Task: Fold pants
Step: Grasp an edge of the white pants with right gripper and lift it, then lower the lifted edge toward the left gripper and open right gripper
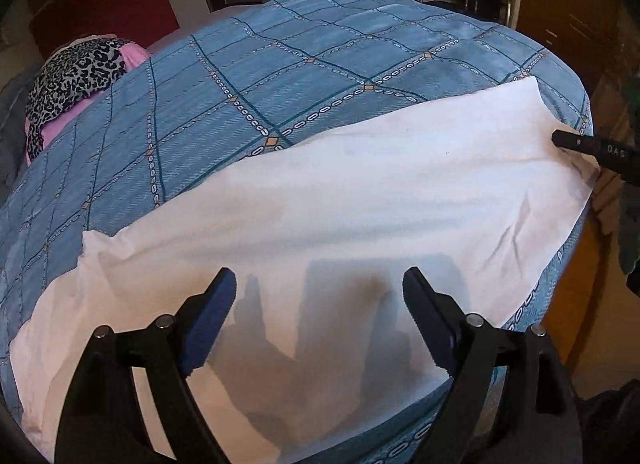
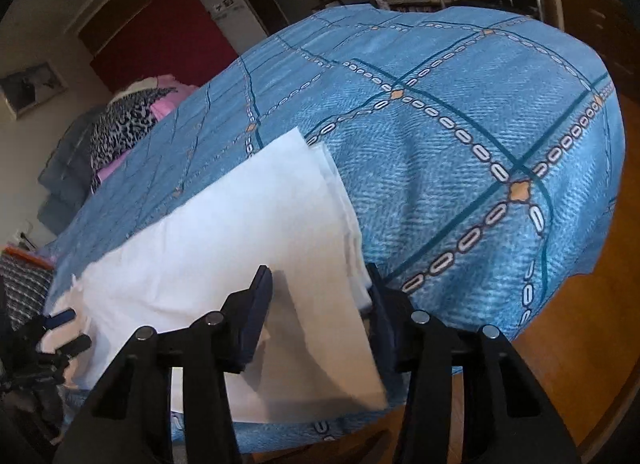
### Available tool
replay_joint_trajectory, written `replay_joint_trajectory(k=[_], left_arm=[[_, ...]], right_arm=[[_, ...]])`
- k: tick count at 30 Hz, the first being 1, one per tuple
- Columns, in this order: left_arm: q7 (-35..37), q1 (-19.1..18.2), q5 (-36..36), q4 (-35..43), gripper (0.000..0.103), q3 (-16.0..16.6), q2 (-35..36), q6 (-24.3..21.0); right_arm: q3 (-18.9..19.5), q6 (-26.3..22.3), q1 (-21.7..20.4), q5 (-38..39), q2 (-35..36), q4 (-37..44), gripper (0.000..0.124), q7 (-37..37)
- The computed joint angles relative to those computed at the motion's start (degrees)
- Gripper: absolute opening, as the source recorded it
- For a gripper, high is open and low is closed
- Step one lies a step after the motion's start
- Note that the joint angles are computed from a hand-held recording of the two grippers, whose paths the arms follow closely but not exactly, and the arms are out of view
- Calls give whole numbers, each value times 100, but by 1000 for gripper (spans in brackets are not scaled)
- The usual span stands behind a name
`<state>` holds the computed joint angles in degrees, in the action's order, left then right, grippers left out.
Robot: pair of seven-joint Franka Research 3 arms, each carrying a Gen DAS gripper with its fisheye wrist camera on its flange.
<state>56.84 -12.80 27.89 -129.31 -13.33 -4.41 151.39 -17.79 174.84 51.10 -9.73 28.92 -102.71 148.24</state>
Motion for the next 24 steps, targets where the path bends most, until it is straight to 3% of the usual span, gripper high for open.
replay_joint_trajectory(k=[3,6,10,15,19,24], left_arm=[[16,1,-40,15,86,11,18,21],[44,11,-74,45,86,26,41,47],[21,36,-91,-2,86,43,1,119],[-65,95,-153,-117,86,81,-108,249],[-79,151,-309,-252,86,118,-228,373],[-118,232,-382,-461,86,148,-418,539]], right_arm=[[9,22,-10,22,16,21,25,4],[206,316,-177,242,-83,-105,16,-143],[359,667,-238,547,-155,-62,12,-466],[716,778,-364,784,-161,262,11,-1066],[1301,792,-605,961,-66,673,11,-1669],[2408,616,-1143,1205,330,1468,11,-2588]])
